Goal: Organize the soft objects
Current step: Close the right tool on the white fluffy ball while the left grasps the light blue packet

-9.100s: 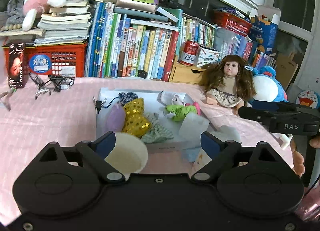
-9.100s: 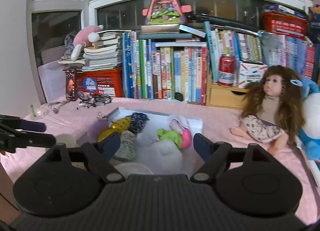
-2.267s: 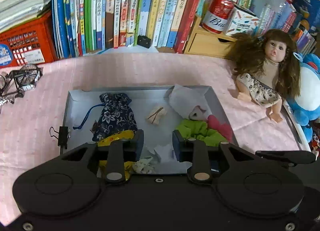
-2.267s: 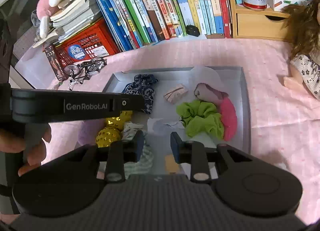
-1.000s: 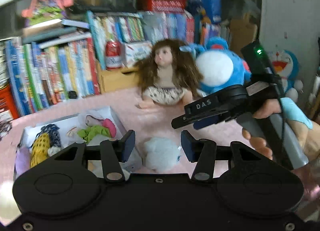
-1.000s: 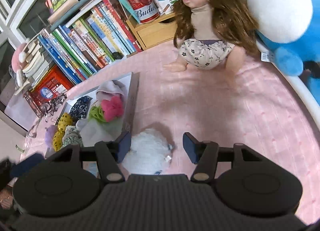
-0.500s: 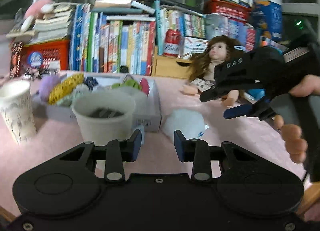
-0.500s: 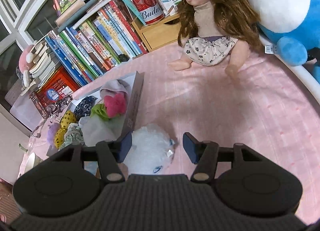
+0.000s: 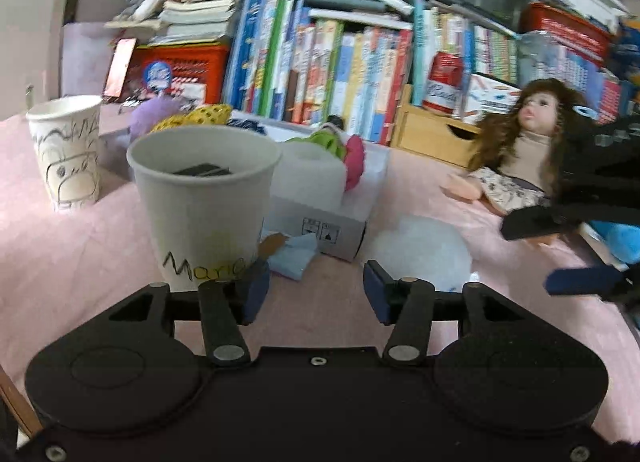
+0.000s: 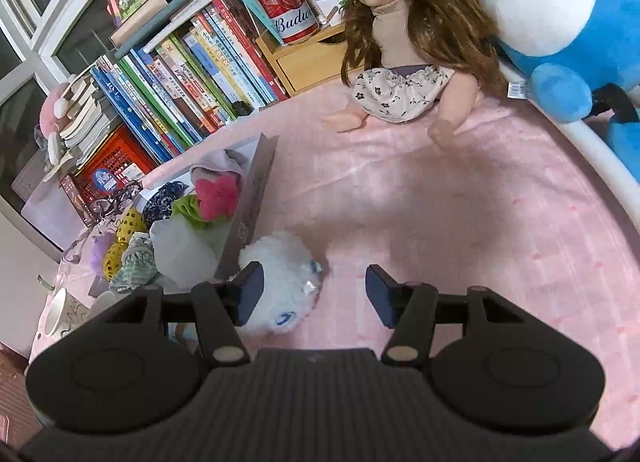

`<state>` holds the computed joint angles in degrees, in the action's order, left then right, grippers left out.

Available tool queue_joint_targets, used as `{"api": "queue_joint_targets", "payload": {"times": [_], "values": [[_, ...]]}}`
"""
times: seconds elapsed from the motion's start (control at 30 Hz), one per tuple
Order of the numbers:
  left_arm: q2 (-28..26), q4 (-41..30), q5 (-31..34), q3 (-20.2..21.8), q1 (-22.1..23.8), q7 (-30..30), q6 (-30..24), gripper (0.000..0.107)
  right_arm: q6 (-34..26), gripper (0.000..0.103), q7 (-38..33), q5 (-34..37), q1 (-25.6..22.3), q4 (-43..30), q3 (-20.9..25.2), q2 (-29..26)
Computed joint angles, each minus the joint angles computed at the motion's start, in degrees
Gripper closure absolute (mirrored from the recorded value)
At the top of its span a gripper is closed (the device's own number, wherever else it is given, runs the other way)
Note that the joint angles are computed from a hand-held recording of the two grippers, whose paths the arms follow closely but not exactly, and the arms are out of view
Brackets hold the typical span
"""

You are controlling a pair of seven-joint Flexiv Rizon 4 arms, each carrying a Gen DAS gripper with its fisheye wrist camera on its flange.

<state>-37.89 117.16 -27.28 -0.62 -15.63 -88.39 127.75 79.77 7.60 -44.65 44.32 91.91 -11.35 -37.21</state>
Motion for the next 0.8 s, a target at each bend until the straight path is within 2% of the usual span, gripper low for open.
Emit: {"api": "queue_joint_targets", "payload": {"times": [0.2, 0.3, 0.4, 0.5, 0.53, 0.57, 0.63, 0.7, 0.8], "values": [[-0.42, -2.23, -8.1, 1.93, -3.66, 1.24, -4.86, 0.057, 1.21, 0.032, 0.62, -0.83, -0.01, 1.65, -0.65, 0.8], [0.29, -1.81, -5.71, -1.36, 0.26, -4.47, -5.24, 0.057, 0.81, 0.032, -0.23, -0.26, -0.6, 2.03, 0.31, 1.02], [1.42, -0.85, -1.24, -6.03, 6.38, -14.53, -5.95, 0.06, 0.46, 0.032, -1.01, -0.41, -0.74, 2.59, 0.58, 1.5], [1.43, -1.64, -4.24, -3.45, 4.16, -18.83, -7.83, 0.076, 0.2, 0.032, -0.68, -0.43, -0.77, 2.97, 0.69, 1.87], [1.27, -2.08, -6.23, -1.79, 2.46, -19.46, -8.59, 0.086, 0.13, 0.032, -0.63, -0.41, -0.84, 3.13, 0.82, 1.97], [1.12, -2.47, -8.62, -0.1, 0.59, -19.85, -9.38, 0.089, -0.21, 0.032, -0.74, -0.39, -0.9, 3.27, 1.05, 2.14], [0.87, -2.82, -9.26, 0.21, 0.49, -22.06, -9.67, 0.089, -1.25, 0.032, -1.65, -0.21, -1.36, 3.42, 2.07, 2.56], [0.68, -2.91, -10.23, 1.39, -0.61, -22.91, -9.99, 0.094, -2.32, 0.032, -2.37, -0.21, -1.71, 3.59, 2.9, 3.04], [1.1, -2.18, -6.97, 0.26, 1.41, -24.34, -9.99, 0.096, -2.77, 0.032, -2.33, -1.03, -1.96, 4.03, 3.26, 3.6]]}}
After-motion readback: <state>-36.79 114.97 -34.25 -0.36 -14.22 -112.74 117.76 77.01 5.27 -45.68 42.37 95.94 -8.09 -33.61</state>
